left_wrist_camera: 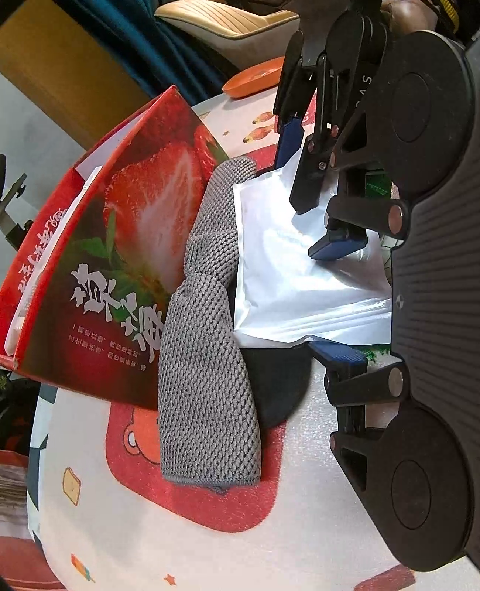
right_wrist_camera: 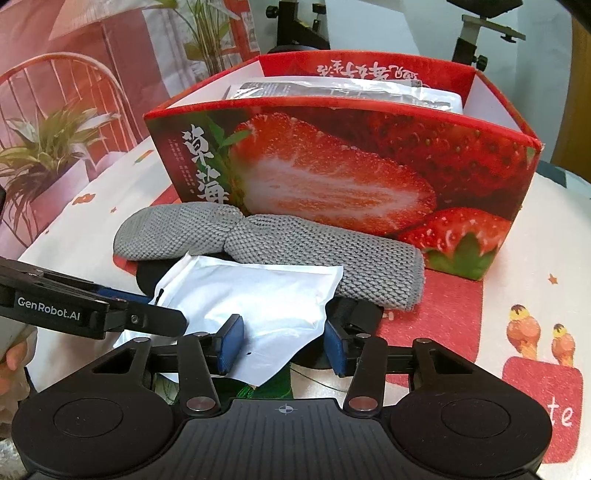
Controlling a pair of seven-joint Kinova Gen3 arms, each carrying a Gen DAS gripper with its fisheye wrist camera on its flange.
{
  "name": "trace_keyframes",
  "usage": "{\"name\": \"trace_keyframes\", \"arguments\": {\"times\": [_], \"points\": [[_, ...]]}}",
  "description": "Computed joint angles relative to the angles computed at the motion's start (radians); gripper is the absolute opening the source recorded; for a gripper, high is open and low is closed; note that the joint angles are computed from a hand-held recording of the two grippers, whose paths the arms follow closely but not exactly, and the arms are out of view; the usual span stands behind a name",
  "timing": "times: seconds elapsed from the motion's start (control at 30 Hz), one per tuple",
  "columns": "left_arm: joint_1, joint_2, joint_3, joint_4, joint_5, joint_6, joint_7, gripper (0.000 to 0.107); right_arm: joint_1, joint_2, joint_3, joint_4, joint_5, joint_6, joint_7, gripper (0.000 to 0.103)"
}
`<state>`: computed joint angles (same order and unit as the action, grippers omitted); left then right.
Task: Organize soft objects
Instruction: 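Close both grippers on the white pouch's edge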
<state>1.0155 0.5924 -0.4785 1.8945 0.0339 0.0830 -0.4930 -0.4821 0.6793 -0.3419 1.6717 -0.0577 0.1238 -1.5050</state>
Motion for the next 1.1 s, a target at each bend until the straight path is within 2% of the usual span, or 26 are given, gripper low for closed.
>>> {"name": "trace_keyframes", "arguments": {"times": [0.4, 0.53, 0.67, 0.77, 0.87, 1.03, 1.1], "points": [[0.003, -0.011, -0.005, 0.026, 0.035, -0.028, -0.029, 0.050, 0.018, 0.002, -0.012, -0.020, -0.019, 0.037, 0.008, 0.044], [0.017, -0.011, -0.019, 0.029, 0.048, -0.027, -0.033, 0.050, 0.036, -0.032, -0.009, 0.025, -0.027, -0.007, 0.006, 0.044], [0.057, -0.002, -0.064, 0.012, 0.039, 0.010, -0.015, 0.050, -0.015, -0.083, 0.082, 0.077, 0.007, -0.059, -0.002, 0.044], [0.082, 0.000, -0.092, 0.011, 0.016, 0.022, 0.017, 0.050, -0.074, -0.098, 0.169, 0.089, 0.043, -0.053, -0.004, 0.044], [0.117, 0.001, -0.129, 0.012, -0.013, 0.045, 0.058, 0.050, -0.110, -0.093, 0.210, 0.088, 0.083, -0.036, 0.010, 0.044], [0.156, -0.009, -0.163, 0.021, -0.080, 0.057, 0.123, 0.050, -0.082, -0.070, 0.149, 0.074, 0.125, -0.039, 0.068, 0.043], [0.178, -0.011, -0.184, 0.028, -0.104, 0.063, 0.149, 0.050, -0.097, -0.061, 0.153, 0.060, 0.138, -0.034, 0.088, 0.043]]}}
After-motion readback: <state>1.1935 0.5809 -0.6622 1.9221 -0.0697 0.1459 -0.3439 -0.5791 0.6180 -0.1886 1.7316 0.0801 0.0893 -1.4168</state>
